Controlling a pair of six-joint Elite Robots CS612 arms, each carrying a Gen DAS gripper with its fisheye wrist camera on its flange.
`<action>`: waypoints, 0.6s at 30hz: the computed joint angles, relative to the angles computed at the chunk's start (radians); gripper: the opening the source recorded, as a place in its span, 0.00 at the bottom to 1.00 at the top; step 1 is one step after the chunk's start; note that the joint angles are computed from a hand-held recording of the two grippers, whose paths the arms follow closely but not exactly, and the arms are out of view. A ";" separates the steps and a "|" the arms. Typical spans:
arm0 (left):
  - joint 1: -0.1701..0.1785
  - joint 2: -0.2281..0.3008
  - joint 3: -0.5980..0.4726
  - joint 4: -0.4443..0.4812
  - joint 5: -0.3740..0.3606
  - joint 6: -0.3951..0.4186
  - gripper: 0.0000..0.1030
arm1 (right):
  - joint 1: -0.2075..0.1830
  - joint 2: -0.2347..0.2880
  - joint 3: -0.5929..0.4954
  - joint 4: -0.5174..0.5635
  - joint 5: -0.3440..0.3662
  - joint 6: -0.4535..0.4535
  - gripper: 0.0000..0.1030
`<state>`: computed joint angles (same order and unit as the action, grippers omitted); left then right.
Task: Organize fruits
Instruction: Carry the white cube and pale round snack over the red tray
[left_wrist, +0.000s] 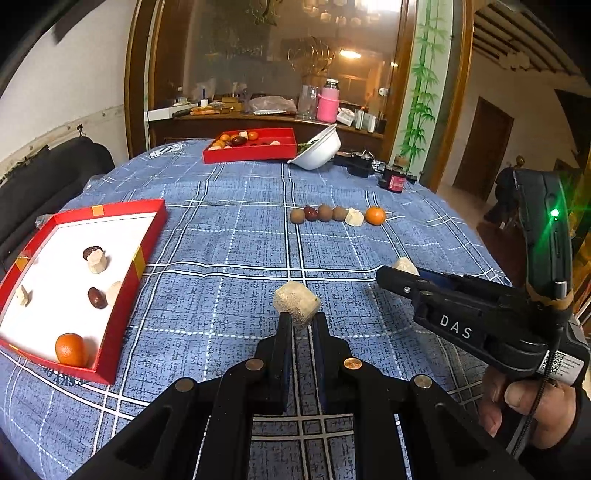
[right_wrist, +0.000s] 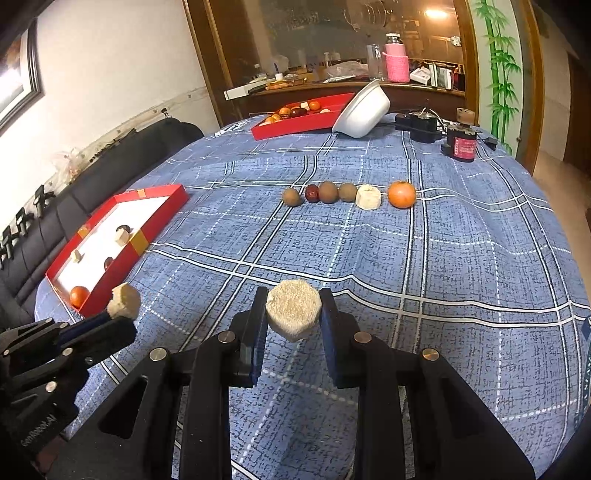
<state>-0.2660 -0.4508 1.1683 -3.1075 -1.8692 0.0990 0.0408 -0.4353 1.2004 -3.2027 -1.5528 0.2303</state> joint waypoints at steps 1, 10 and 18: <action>0.000 0.000 0.000 -0.002 0.001 -0.002 0.10 | 0.000 0.000 0.000 -0.001 0.003 -0.002 0.24; -0.001 -0.001 0.001 0.001 0.028 -0.006 0.10 | 0.000 0.001 -0.002 0.003 0.007 -0.007 0.24; 0.022 0.001 -0.003 -0.037 -0.032 -0.039 0.10 | 0.001 0.004 -0.010 0.026 0.004 -0.009 0.24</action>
